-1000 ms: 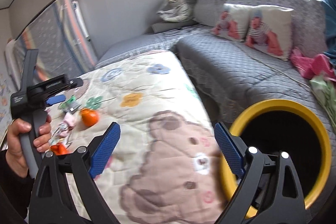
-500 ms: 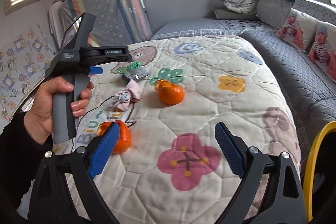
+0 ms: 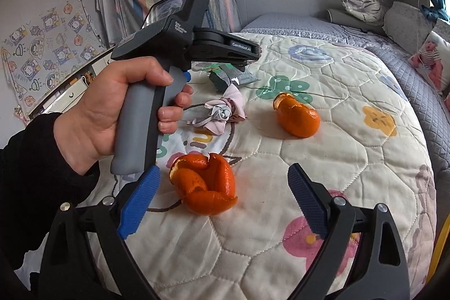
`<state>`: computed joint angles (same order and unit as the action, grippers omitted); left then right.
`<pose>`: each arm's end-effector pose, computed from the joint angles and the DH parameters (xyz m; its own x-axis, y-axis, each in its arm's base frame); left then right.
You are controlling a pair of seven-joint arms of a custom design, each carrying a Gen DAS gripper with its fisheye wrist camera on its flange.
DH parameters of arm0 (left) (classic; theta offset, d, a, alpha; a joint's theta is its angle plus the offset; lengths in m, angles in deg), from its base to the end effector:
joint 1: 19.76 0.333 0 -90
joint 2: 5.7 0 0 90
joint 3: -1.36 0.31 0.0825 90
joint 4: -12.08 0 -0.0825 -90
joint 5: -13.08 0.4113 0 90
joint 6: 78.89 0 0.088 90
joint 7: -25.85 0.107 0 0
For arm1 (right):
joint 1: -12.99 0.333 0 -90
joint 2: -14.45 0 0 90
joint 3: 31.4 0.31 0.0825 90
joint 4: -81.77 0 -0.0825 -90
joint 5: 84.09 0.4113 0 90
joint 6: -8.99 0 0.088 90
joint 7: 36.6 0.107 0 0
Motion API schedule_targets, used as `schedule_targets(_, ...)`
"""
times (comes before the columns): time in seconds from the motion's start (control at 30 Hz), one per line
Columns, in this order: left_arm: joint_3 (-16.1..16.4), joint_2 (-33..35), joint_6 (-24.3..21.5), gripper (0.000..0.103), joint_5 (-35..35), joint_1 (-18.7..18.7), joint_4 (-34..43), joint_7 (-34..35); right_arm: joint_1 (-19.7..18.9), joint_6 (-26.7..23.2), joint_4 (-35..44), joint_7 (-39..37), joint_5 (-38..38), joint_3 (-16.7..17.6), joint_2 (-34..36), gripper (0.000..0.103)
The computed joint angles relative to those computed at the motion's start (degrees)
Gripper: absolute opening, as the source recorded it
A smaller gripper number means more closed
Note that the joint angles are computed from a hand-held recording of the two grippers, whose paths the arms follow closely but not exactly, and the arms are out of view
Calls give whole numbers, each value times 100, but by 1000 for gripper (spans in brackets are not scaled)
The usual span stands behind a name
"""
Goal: Collect trash
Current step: 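Grasp the green snack packet with the left tool while the right tool grasps an orange peel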
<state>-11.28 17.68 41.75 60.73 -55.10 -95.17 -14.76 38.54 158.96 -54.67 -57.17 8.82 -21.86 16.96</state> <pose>0.4608 -0.4499 0.2735 0.7873 -0.6021 0.1324 -0.4465 -0.7050 -0.5510 0.4361 0.2791 0.2794 0.9179 -0.3650 -0.1556 -0.3476 -0.5505 -0.7590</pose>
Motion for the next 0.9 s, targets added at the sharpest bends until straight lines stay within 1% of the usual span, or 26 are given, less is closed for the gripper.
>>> schedule_targets(0.17, 53, 145, -59, 95, -65, 51, 183, 194, 82, 238, 245, 51, -26, 89, 258, 88)
schedule_targets(0.3, 109, 187, 20, 95, -35, 92, 179, 247, 88, 296, 449, 672, -579, 133, 505, 87)
schedule_targets(0.4, 126, 245, 1, 95, -10, 111, 229, 425, 78, 397, 533, 815, -729, 195, 620, 86)
schedule_targets(0.43, 138, 236, 78, 93, 14, 126, 197, 432, 63, 371, 546, 892, -816, 204, 641, 86)
schedule_targets(0.47, 148, 215, 178, 89, 42, 143, 144, 418, 48, 351, 548, 942, -873, 216, 648, 85)
schedule_targets(0.57, 166, 158, 404, 87, 70, 210, 8, 460, -6, 273, 538, 1017, -979, 227, 654, 83)
schedule_targets(0.6, 164, 157, 425, 85, 60, 231, -5, 529, -13, 269, 544, 1054, -1018, 234, 664, 81)
schedule_targets(0.63, 163, 154, 485, 82, 56, 258, -26, 595, -22, 249, 550, 1119, -1094, 235, 672, 80)
schedule_targets(0.67, 171, 148, 581, 77, 74, 281, -62, 626, -31, 237, 544, 1156, -1145, 240, 665, 79)
schedule_targets(0.7, 178, 150, 636, 75, 83, 294, -72, 651, -31, 247, 537, 1166, -1172, 250, 663, 74)
schedule_targets(0.73, 186, 157, 678, 71, 94, 301, -69, 683, -30, 252, 526, 1162, -1192, 262, 656, 72)
schedule_targets(0.77, 192, 176, 647, 66, 95, 292, -34, 726, -30, 257, 519, 1153, -1197, 271, 650, 69)
schedule_targets(0.8, 203, 195, 618, 61, 127, 273, 4, 764, -27, 256, 514, 1146, -1208, 278, 646, 61)
schedule_targets(0.83, 204, 211, 593, 53, 135, 267, 43, 838, -21, 251, 508, 1143, -1252, 284, 640, 57)
schedule_targets(0.87, 212, 232, 550, 42, 163, 248, 87, 897, -17, 225, 491, 1132, -1299, 289, 623, 48)
schedule_targets(0.9, 224, 231, 632, 36, 231, 247, 83, 930, -13, 204, 472, 1121, -1338, 293, 602, 39)
